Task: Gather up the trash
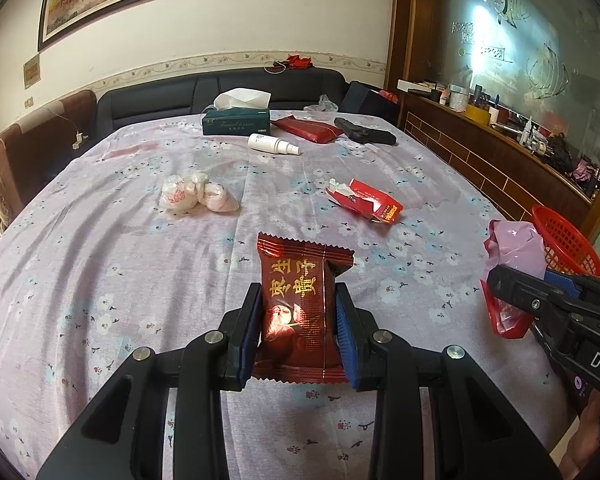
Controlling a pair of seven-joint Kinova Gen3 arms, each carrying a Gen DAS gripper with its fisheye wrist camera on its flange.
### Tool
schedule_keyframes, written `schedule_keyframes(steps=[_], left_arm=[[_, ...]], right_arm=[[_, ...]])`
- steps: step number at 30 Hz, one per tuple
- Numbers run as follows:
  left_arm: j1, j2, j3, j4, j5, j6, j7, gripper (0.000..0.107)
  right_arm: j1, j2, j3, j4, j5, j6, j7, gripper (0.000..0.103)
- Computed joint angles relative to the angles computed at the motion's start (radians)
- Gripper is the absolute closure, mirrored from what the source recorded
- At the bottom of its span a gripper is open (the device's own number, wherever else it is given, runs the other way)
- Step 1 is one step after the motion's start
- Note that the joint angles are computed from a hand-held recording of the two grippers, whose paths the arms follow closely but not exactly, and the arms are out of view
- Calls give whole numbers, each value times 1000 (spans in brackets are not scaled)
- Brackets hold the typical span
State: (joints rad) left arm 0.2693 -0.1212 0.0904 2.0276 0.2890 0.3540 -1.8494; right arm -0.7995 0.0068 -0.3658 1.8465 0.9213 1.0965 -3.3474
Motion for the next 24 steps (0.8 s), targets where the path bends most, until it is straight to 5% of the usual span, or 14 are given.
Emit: schedule_keyframes(steps=[24], left_arm=[[-3, -6, 15, -5, -49, 1, 40, 75]], right_arm=[[-4, -2, -2, 9, 1, 4, -18, 67]])
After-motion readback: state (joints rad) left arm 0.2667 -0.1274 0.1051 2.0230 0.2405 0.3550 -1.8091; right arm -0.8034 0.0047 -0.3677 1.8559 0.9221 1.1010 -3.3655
